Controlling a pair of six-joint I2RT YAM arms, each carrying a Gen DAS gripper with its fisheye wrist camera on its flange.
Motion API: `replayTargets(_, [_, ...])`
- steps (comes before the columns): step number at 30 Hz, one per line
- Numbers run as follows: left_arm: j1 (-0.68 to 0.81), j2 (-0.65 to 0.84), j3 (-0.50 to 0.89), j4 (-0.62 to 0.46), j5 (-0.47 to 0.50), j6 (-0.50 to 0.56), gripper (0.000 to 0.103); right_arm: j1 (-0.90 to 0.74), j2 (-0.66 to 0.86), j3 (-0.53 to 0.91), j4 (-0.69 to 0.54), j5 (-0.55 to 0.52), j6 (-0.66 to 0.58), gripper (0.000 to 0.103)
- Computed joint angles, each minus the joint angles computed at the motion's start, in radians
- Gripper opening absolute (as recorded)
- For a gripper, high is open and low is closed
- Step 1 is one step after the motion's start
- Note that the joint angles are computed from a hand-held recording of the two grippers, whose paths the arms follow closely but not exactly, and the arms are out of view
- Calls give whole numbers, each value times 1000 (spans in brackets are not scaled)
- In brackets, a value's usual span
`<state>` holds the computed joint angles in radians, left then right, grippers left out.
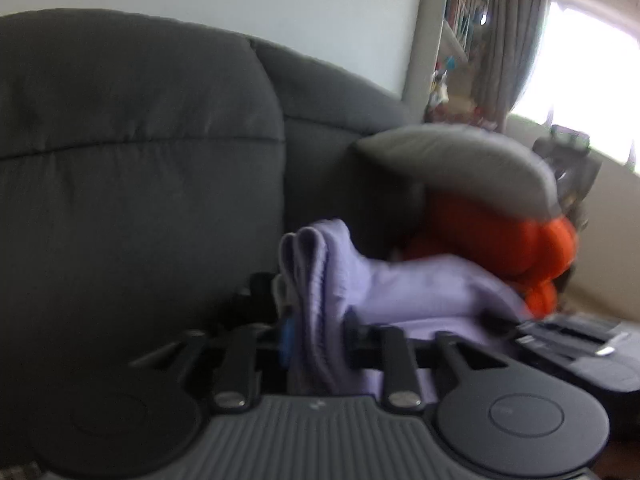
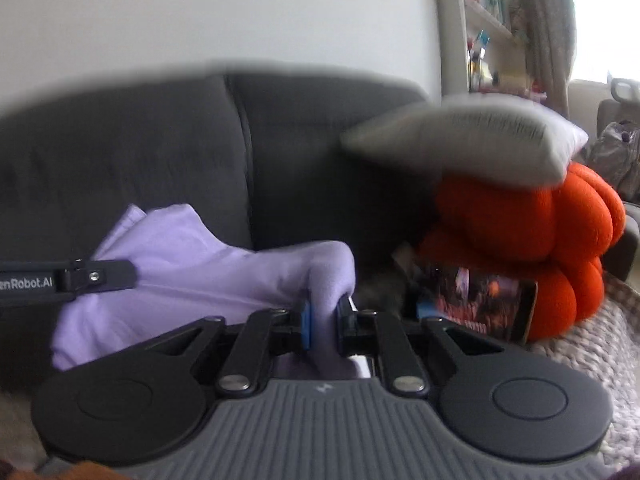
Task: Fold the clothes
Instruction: 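Lift the folded shirt with both grippers and carry it to the sofa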
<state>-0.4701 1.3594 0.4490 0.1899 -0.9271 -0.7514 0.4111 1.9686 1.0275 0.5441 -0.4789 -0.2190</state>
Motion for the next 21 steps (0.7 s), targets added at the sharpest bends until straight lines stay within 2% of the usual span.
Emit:
replayTargets(2, [-28, 23, 22, -3, -58, 34, 34, -12, -11, -39, 60, -10, -15, 16])
replayTargets(4, [-46, 12, 43, -14, -82, 54, 28, -22, -32, -49, 51, -18, -3, 16])
replayTargets(6, [-45, 8, 54, -24, -93, 70, 28, -33, -55, -66, 50, -23, -7, 16])
replayTargets(7, [-42, 9, 58, -29, -98, 77, 29, -44, -63, -73, 49, -30, -2, 16])
replayTargets(9, [-31, 19, 76, -57, -110, 78, 42, -35, -55, -57, 22, -19, 19, 17])
replayTargets(10, [-20, 41, 102, -103, -122, 49, 56, -39, -50, -58, 28, -12, 29, 25])
replayTargets(11, [-11, 53, 118, -140, -130, 24, 64, -42, -42, -61, 52, 6, 52, 45])
replayTargets(13, [-1, 38, 126, -174, -126, 9, 67, -52, -31, -68, 93, 34, 98, 56])
replayTargets(17, [-47, -29, 143, -307, -197, -90, 71, -112, -50, -124, 148, -22, 165, 56])
replayTargets(21, [-138, -78, 198, -589, -294, -325, 72, -182, -67, -193, 224, -118, 213, 57])
